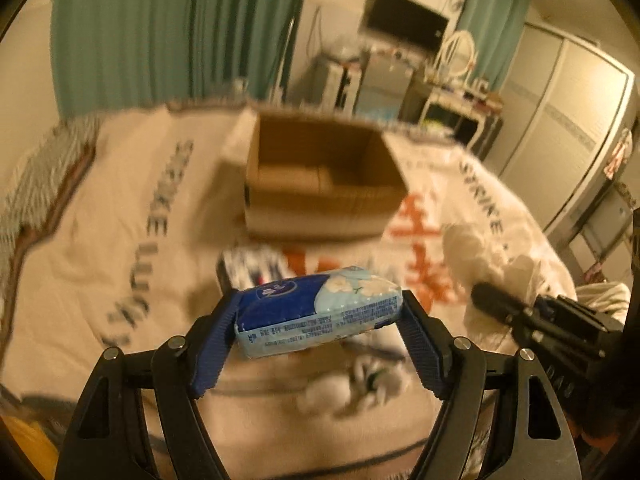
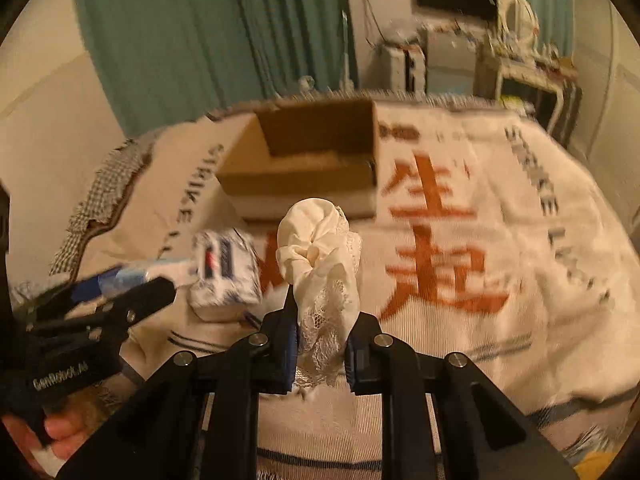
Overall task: Organize soft objects
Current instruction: 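Carry both items into the cardboard box and open both grippers to drop them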
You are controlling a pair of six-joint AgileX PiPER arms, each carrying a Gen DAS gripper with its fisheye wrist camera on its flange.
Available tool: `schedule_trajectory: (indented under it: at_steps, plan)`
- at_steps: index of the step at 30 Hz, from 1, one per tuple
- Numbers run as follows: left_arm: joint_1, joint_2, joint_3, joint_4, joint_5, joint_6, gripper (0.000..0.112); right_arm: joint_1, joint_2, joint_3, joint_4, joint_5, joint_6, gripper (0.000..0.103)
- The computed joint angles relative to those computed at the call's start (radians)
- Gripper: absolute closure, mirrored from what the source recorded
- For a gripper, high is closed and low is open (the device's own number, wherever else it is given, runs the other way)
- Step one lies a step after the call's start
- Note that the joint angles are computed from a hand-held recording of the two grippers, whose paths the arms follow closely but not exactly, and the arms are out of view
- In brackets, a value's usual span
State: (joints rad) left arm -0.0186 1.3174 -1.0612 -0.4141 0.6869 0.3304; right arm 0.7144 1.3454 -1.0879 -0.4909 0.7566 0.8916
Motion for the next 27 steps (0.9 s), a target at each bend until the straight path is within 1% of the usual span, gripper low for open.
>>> schedule_trajectory:
  at_steps: [3,5,8,9,11,14,15,16,18,20,23,24,25,27]
  plan:
    - [0.008,0.029,-0.085,-0.018,-0.003,0.027,0.036,-0.004,0.031,-0.088,-0.005,0.021,-0.058,0.086]
    - [0.007,0.066,-0.151,-0.006,-0.015,0.020,0.036,-0.031,0.054,-0.143,0.016,0.016,-0.107,0.086]
    - [-0.009,0.143,-0.270,0.073,-0.034,-0.040,0.036,-0.100,0.114,-0.253,0.089,-0.006,-0.209,0.086]
    - [-0.014,0.188,-0.329,0.088,-0.032,-0.050,0.036,-0.119,0.138,-0.288,0.110,-0.010,-0.238,0.086]
    - [-0.017,0.250,-0.404,0.107,-0.029,-0.059,0.036,-0.171,0.219,-0.400,0.159,-0.016,-0.311,0.086]
    - [-0.037,0.375,-0.532,0.178,-0.036,-0.119,0.036,-0.242,0.328,-0.536,0.239,-0.019,-0.396,0.086]
    - [-0.040,0.432,-0.586,0.186,-0.034,-0.126,0.036,-0.272,0.378,-0.593,0.285,-0.020,-0.433,0.086]
    - [-0.043,0.461,-0.606,0.184,-0.036,-0.122,0.036,-0.295,0.422,-0.641,0.321,-0.017,-0.465,0.086]
    - [-0.054,0.541,-0.675,0.197,-0.035,-0.120,0.036,-0.330,0.509,-0.732,0.362,-0.005,-0.512,0.086]
    - [-0.070,0.632,-0.761,0.240,-0.022,-0.135,0.036,-0.363,0.597,-0.819,0.407,0.009,-0.559,0.086]
    - [-0.074,0.760,-0.881,0.260,0.001,-0.140,0.036,-0.413,0.735,-0.952,0.490,0.028,-0.610,0.086]
    - [-0.072,0.820,-0.951,0.261,0.027,-0.143,0.036,-0.425,0.752,-0.956,0.515,0.014,-0.631,0.086]
    - [-0.072,0.854,-0.994,0.261,0.046,-0.148,0.036,-0.437,0.782,-0.971,0.548,-0.001,-0.663,0.086]
    - [-0.073,0.955,-1.140,0.265,0.110,-0.156,0.036,-0.446,0.862,-1.060,0.556,0.030,-0.690,0.086]
